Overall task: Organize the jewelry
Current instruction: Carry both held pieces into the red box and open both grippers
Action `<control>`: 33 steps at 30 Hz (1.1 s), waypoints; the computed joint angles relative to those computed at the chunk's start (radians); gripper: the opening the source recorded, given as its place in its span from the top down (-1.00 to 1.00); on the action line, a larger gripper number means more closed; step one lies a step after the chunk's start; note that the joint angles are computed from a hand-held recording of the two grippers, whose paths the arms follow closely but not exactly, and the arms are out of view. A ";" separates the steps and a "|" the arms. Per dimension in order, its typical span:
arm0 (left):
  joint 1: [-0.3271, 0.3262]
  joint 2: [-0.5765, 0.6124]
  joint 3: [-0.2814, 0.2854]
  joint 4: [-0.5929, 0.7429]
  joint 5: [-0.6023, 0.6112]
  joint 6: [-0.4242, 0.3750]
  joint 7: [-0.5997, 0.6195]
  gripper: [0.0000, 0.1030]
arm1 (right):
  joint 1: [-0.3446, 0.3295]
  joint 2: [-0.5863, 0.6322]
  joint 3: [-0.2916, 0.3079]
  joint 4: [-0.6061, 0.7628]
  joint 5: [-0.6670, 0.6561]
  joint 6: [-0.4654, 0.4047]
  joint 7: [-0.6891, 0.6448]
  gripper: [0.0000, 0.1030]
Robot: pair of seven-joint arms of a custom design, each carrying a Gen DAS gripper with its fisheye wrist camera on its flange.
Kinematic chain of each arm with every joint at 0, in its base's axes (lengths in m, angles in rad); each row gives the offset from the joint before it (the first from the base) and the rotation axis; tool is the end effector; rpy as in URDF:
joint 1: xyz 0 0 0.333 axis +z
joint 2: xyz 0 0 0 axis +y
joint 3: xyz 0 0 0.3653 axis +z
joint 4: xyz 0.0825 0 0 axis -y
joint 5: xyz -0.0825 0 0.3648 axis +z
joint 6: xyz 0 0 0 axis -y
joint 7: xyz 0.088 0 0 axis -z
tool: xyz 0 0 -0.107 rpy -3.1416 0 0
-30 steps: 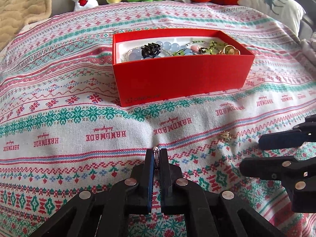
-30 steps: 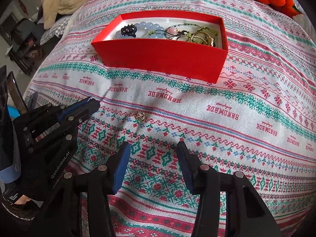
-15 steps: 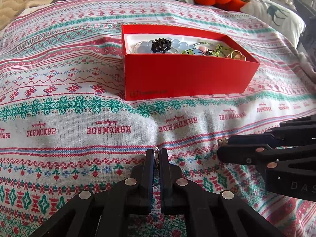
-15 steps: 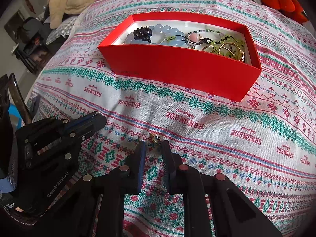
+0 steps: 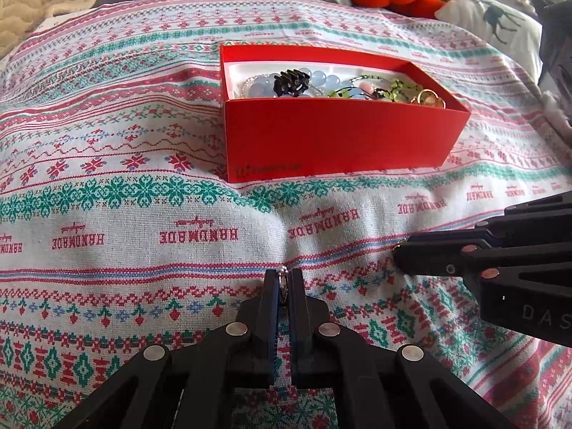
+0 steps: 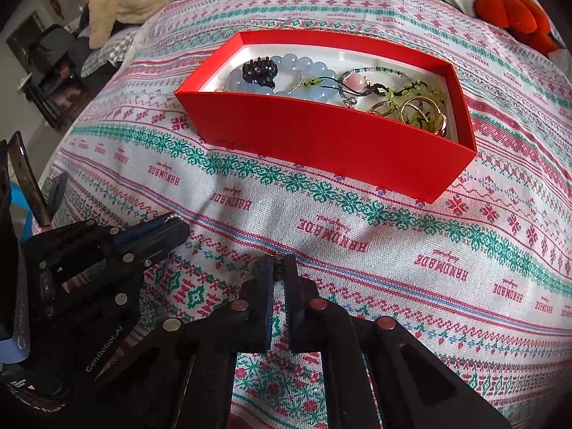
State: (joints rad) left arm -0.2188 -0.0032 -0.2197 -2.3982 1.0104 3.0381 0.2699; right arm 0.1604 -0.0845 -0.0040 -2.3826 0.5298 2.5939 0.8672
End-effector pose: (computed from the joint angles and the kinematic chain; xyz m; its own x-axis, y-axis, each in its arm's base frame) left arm 0.4233 -0.2701 0.4296 -0.1552 -0.9807 0.1189 -0.7751 0.0463 -0.6301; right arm 0.4878 0.0670 0.4444 0.4545 -0.8770 -0.1561 -0.8409 -0.3646 -0.3999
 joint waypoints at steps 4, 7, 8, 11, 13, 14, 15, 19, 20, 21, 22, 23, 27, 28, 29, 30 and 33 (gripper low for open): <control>-0.005 -0.015 -0.006 -0.007 -0.046 -0.023 0.036 1.00 | -0.004 -0.011 -0.009 0.004 0.024 -0.014 -0.021 0.90; -0.002 -0.032 -0.010 -0.016 -0.088 -0.031 0.068 1.00 | -0.008 -0.023 -0.016 0.007 0.046 -0.024 -0.037 0.90; 0.000 -0.038 -0.011 -0.019 -0.097 -0.031 0.074 1.00 | -0.010 -0.026 -0.019 0.011 0.053 -0.028 -0.040 0.90; 0.007 -0.051 -0.014 -0.024 -0.145 -0.030 0.104 1.00 | -0.015 -0.037 -0.025 0.019 0.077 -0.039 -0.048 0.91; 0.009 -0.058 -0.017 -0.022 -0.180 -0.031 0.127 1.00 | -0.020 -0.044 -0.030 0.025 0.091 -0.049 -0.053 0.91; 0.010 -0.060 -0.019 -0.019 -0.194 -0.035 0.139 1.00 | -0.022 -0.048 -0.032 0.027 0.096 -0.050 -0.055 0.91; 0.012 -0.063 -0.021 -0.014 -0.203 -0.040 0.148 1.00 | -0.024 -0.052 -0.035 0.029 0.102 -0.051 -0.058 0.91; 0.012 -0.066 -0.030 0.017 -0.236 -0.062 0.187 1.00 | -0.035 -0.064 -0.046 0.043 0.129 -0.063 -0.068 0.91; 0.013 -0.065 -0.032 0.028 -0.236 -0.069 0.191 1.00 | -0.037 -0.066 -0.049 0.048 0.137 -0.065 -0.070 0.91; 0.012 -0.062 -0.034 0.041 -0.237 -0.076 0.196 1.00 | -0.040 -0.066 -0.051 0.054 0.144 -0.066 -0.071 0.91; 0.011 -0.058 -0.036 0.054 -0.237 -0.082 0.200 1.00 | -0.043 -0.065 -0.054 0.062 0.152 -0.068 -0.071 0.91; 0.010 -0.053 -0.037 0.069 -0.235 -0.089 0.202 1.00 | -0.046 -0.064 -0.057 0.070 0.162 -0.070 -0.072 0.91; -0.007 -0.017 -0.032 0.130 -0.286 -0.104 0.248 1.00 | -0.061 -0.053 -0.069 0.106 0.202 -0.084 -0.075 0.91; -0.013 -0.008 -0.031 0.144 -0.305 -0.108 0.264 1.00 | -0.065 -0.049 -0.071 0.114 0.209 -0.083 -0.074 0.91; -0.019 0.003 -0.029 0.159 -0.327 -0.112 0.286 1.00 | -0.070 -0.043 -0.072 0.122 0.214 -0.084 -0.070 0.91; -0.024 0.014 -0.028 0.175 -0.339 -0.116 0.298 1.00 | -0.074 -0.036 -0.072 0.130 0.218 -0.084 -0.065 0.91; -0.041 0.049 -0.022 0.225 -0.355 -0.131 0.325 1.00 | -0.088 -0.014 -0.074 0.156 0.230 -0.089 -0.051 0.90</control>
State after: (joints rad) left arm -0.2602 0.0460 -0.2422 -2.1735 0.6549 2.9076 0.5945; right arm 0.0727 -0.0985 -0.0784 -2.2261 0.7601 2.5046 0.8159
